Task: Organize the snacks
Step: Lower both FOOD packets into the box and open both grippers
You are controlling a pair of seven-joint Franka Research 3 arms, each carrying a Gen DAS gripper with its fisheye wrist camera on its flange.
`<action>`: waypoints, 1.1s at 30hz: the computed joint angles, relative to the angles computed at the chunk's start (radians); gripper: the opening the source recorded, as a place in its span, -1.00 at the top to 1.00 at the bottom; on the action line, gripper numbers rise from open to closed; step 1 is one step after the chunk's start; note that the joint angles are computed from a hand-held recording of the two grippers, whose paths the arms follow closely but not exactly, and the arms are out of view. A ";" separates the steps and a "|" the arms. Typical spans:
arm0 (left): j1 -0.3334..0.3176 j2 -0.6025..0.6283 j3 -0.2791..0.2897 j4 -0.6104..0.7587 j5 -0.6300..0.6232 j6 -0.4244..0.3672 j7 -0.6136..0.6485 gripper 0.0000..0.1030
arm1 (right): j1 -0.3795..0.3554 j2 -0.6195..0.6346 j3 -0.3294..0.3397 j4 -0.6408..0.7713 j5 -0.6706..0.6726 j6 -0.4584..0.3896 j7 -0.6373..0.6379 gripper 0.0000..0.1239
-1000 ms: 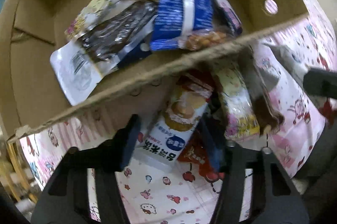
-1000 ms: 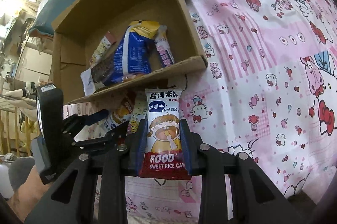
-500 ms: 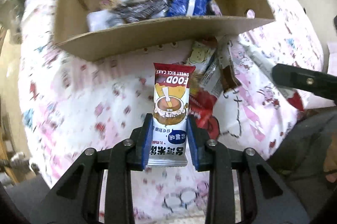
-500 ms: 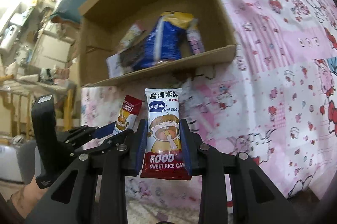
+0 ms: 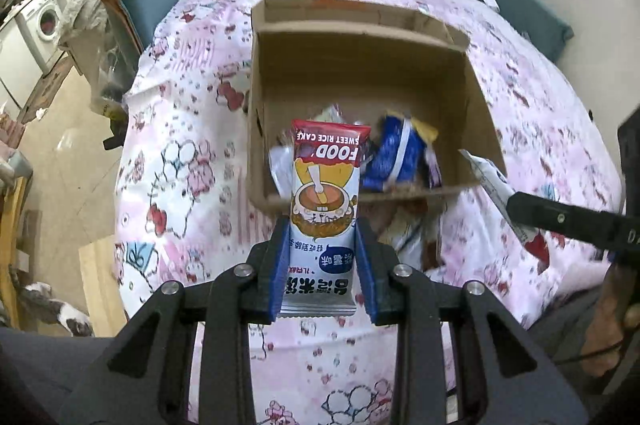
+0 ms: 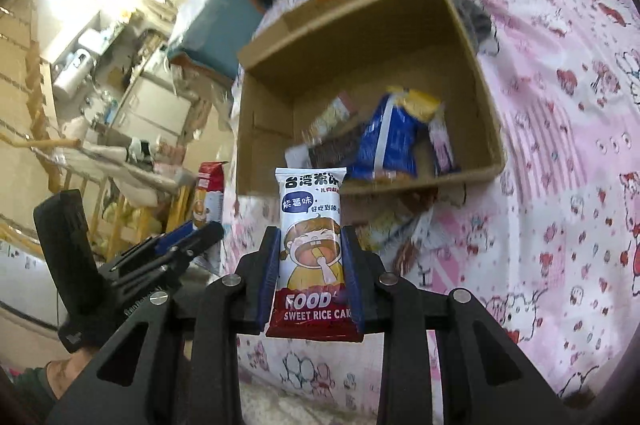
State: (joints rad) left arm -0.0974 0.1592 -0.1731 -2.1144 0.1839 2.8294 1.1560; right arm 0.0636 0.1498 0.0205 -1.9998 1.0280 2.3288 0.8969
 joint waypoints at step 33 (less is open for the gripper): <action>0.019 0.379 0.002 0.421 0.047 -0.029 0.037 0.47 | -0.006 0.287 0.074 0.270 -0.280 0.267 0.178 0.49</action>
